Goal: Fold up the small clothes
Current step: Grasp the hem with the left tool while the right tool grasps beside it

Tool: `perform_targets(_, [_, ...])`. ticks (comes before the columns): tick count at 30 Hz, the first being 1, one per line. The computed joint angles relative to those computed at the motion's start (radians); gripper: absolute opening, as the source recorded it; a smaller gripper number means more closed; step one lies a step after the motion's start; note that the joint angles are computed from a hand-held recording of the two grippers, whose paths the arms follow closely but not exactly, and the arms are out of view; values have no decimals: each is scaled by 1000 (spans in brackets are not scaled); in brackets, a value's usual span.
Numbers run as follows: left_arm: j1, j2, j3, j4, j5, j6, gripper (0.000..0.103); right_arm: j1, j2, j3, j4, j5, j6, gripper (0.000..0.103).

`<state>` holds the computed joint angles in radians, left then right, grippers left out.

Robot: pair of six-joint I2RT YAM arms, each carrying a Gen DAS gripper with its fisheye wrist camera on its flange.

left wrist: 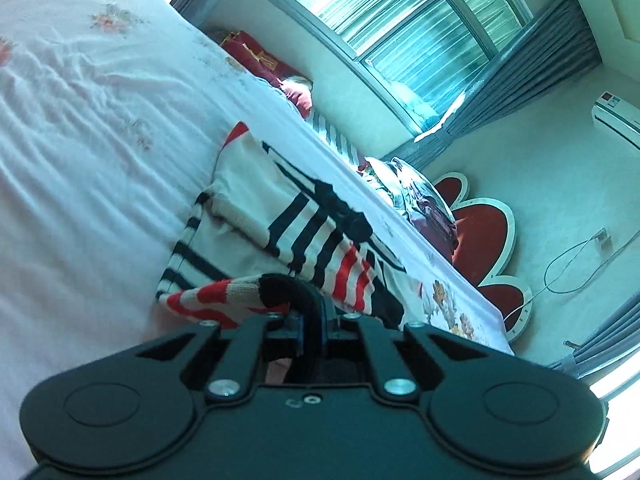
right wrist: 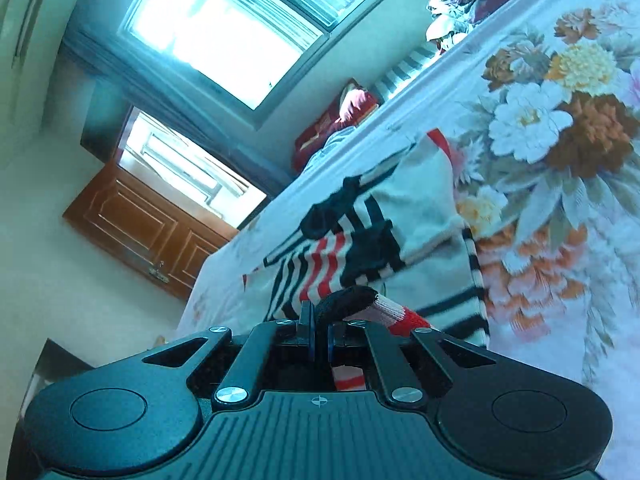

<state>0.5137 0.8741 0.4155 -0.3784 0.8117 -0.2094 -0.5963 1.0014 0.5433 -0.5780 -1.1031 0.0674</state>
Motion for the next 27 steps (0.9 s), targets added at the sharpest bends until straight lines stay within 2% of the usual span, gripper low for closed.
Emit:
perform_targets(2, [-77, 135, 53, 146, -49, -69, 6, 103, 61, 31, 200, 73, 202, 4])
perform_targets(4, [-137, 282, 126, 251, -91, -117, 6, 186, 162, 79, 350, 142, 335, 4])
perform_targets(6, [-189, 444, 226, 325, -131, -147, 6, 246, 283, 140, 457, 201, 419, 4])
perform_targets(8, [-229, 589, 328, 355, -165, -164, 6, 292, 423, 215, 540, 246, 489, 4])
perform_targets(12, [-284, 863, 543, 352, -205, -167, 6, 342, 695, 379, 620, 308, 591, 4])
perform_targets(15, [-306, 1045, 700, 307, -232, -160, 6, 375, 868, 511, 609, 348, 614, 5])
perform_targets(17, [-313, 1129, 764, 314, -231, -164, 7, 391, 959, 583, 595, 368, 614, 5])
perform_targets(19, [-316, 1175, 786, 365, -215, -170, 12, 402, 1032, 646, 587, 375, 618, 5])
perform_targets(22, [-326, 1200, 784, 457, -221, -198, 39, 411, 1109, 719, 598, 372, 636, 5])
perform_targets(23, [-332, 1207, 785, 496, -234, -216, 57, 415, 1133, 746, 600, 375, 648, 5])
perform_targets(24, [-333, 1216, 784, 532, -232, -232, 64, 418, 1152, 766, 605, 379, 653, 5])
perform_targets(25, [-335, 1228, 792, 548, -229, -236, 67, 423, 1169, 787, 607, 383, 648, 6])
perform_targets(27, [-344, 1250, 829, 545, -254, -217, 74, 437, 1193, 827, 594, 415, 623, 15])
